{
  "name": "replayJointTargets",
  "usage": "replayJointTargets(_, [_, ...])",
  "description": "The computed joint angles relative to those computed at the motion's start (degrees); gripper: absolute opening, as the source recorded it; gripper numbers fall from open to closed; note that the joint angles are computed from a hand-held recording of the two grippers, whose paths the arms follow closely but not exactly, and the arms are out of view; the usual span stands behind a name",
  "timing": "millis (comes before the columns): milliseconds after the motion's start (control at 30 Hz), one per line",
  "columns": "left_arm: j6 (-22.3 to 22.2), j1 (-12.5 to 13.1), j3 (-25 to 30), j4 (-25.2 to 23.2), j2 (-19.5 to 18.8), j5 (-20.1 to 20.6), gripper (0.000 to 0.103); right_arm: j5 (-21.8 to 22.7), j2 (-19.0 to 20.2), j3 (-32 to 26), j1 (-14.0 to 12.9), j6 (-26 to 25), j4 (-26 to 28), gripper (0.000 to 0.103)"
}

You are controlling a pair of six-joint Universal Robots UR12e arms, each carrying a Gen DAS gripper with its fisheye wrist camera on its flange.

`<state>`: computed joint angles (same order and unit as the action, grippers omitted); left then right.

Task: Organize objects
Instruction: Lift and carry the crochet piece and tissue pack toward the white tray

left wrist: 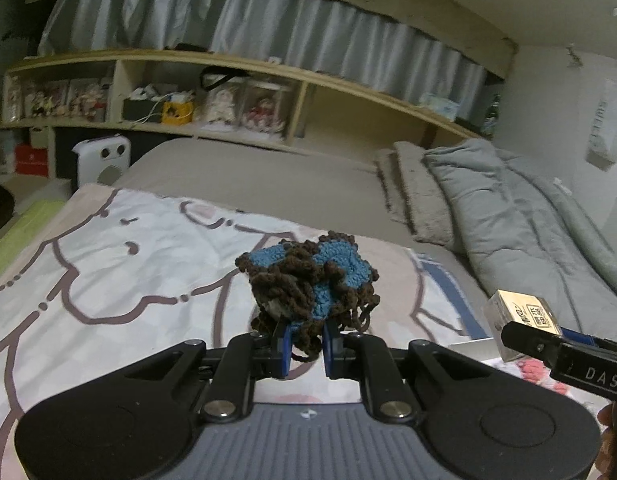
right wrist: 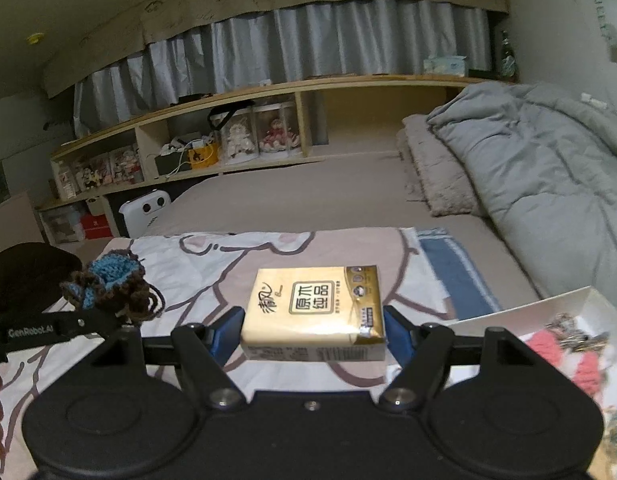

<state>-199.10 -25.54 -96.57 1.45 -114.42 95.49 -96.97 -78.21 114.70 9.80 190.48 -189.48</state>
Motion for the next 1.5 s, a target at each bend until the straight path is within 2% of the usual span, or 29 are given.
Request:
replayJointTargets(233, [2.63,-1.09,-0.38,2.87,0.37,-3.26,0.016,-1.12,-4.20,3.37,-1.63,-0.95,0.16,0.074])
replayJointTargets(533, [6.01,-2.71,-0.06,6.17,-0.20,-9.92,0.016,-1.80,-9.56,7.94,-4.68,0.96,1.53,0.074])
replayJointTargets(767, [7.85,-4.27,0.95,7.49,-1.50,-15.31,0.016,-1.68,-12.04,11.33,-7.01,3.69,2.25,0.074])
replayJointTargets(933, [7.59,-5.16,1.84,7.41,-2.79,-20.54,0.016,-0.95,-13.06,12.81,-8.56,5.39,2.69,0.074])
replayJointTargets(1233, [9.45,-6.70,3.99,1.44,-5.30,-26.03,0.016,1.09,-15.13,15.18,-11.56,7.47,5.13,0.074])
replayJointTargets(1500, [13.27,-7.50,5.62,-6.31,-7.18,-25.63,0.016,4.88,-15.15,15.54,-13.08,6.33,9.17,0.074])
